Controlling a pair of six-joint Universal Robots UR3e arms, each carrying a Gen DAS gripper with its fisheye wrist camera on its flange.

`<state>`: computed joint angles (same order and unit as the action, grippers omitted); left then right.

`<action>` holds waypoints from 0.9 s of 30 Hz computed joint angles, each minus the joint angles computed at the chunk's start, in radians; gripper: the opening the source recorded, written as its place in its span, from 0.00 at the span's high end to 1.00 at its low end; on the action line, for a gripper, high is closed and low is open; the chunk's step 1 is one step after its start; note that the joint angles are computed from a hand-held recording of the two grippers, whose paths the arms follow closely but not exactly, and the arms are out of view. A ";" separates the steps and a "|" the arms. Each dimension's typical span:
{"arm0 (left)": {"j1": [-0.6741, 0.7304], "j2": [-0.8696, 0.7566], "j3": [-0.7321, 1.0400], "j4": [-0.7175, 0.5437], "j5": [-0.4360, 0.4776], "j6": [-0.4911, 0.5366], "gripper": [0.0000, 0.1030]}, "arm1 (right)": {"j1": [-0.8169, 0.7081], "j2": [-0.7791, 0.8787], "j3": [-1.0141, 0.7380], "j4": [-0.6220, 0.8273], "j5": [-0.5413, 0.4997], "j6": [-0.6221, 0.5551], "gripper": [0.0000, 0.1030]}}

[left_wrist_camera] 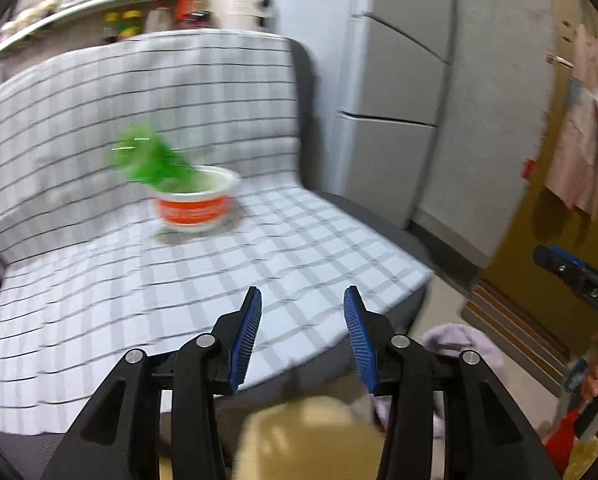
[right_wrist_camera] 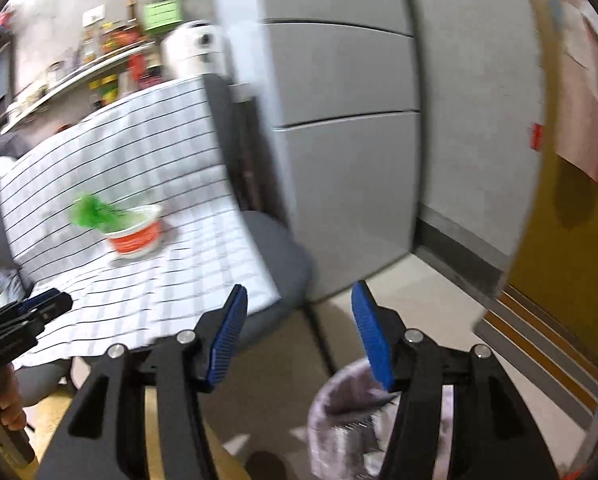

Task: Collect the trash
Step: 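Move both grippers back over the chair toward the green bottle, then grasp the green bottle with the right gripper and lift it from the cup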

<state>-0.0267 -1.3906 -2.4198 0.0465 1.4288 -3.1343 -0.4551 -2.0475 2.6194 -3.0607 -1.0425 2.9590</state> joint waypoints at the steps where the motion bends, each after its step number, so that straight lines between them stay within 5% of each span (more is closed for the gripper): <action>1: 0.034 0.028 -0.021 -0.002 0.002 0.008 0.53 | 0.049 0.064 -0.026 -0.049 -0.021 0.020 0.47; 9: 0.392 0.224 -0.110 -0.121 -0.084 0.085 0.52 | 0.468 0.556 -0.448 -0.185 -0.193 0.112 0.47; 17: 0.605 0.172 -0.042 -0.135 -0.147 0.125 0.52 | 0.725 0.949 -1.013 -0.021 -0.303 0.089 0.47; 21: 0.646 0.072 0.015 -0.103 -0.157 0.117 0.52 | 0.820 1.180 -1.363 0.090 -0.381 0.040 0.32; 27: 0.656 -0.100 0.106 -0.063 -0.167 0.095 0.52 | 0.907 1.529 -1.961 0.355 -0.496 -0.048 0.27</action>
<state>0.6294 -1.4907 -2.3137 -0.0168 1.2615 -3.0389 0.4519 -0.5189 0.6579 -2.7062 -1.5389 2.9107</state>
